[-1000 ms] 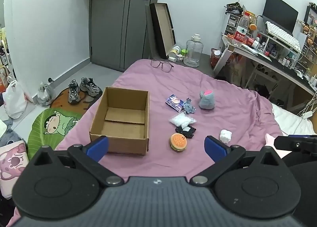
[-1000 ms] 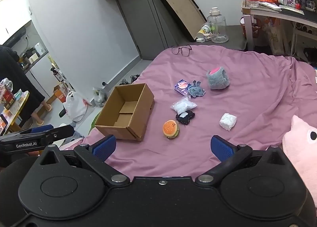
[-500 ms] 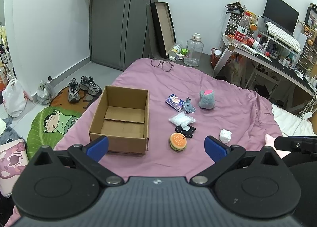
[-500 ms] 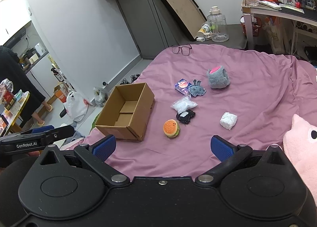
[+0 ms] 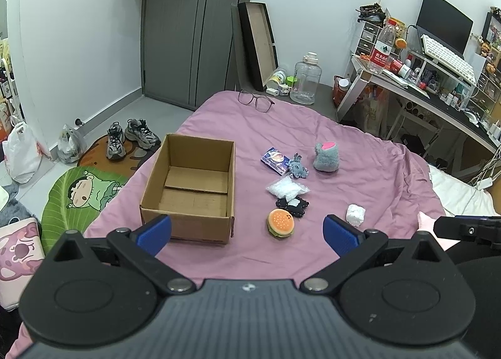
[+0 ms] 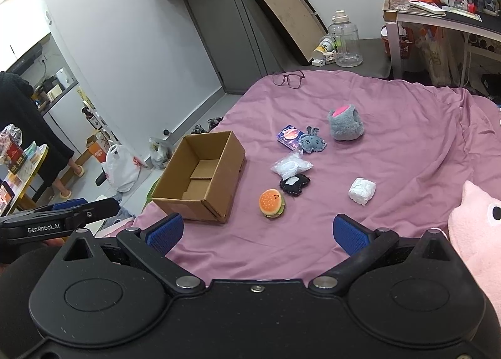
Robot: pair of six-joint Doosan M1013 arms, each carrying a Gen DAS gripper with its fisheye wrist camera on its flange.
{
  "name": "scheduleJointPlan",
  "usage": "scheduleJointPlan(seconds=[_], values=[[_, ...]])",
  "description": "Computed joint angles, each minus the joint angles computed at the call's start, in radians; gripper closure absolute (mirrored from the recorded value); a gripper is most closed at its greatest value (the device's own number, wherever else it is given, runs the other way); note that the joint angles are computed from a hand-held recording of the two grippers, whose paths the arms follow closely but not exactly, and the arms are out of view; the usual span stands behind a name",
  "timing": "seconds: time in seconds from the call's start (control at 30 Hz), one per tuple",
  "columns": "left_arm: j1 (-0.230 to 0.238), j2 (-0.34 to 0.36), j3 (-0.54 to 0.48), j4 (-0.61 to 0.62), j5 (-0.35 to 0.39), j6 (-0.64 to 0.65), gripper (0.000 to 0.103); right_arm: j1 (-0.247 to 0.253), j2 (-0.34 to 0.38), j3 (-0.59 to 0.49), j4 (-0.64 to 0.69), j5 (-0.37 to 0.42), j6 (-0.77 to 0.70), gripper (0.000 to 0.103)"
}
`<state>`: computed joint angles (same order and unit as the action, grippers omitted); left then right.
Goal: Organize soft objects
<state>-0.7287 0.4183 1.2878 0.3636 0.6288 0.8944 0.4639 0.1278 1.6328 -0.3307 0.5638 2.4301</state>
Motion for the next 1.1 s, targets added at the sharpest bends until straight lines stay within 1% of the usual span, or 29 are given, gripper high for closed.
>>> scheduleJointPlan(seconds=[0.27, 0.4, 0.53, 1.1], values=[[-0.001, 0.003, -0.003, 0.005, 0.006, 0.004, 0.001, -0.002, 0.004, -0.004, 0.007, 0.004, 0.000, 0.000], [0.003, 0.005, -0.009, -0.017, 0.008, 0.013, 0.001, -0.005, -0.002, 0.007, 0.011, -0.016, -0.006, 0.000], [0.001, 0.003, -0.007, 0.000, 0.011, 0.003, 0.001, -0.008, -0.006, 0.014, 0.017, -0.024, -0.009, 0.000], [0.002, 0.004, -0.009, -0.001, 0.016, 0.008, 0.001, -0.007, -0.004, 0.011, 0.011, -0.019, -0.009, 0.000]])
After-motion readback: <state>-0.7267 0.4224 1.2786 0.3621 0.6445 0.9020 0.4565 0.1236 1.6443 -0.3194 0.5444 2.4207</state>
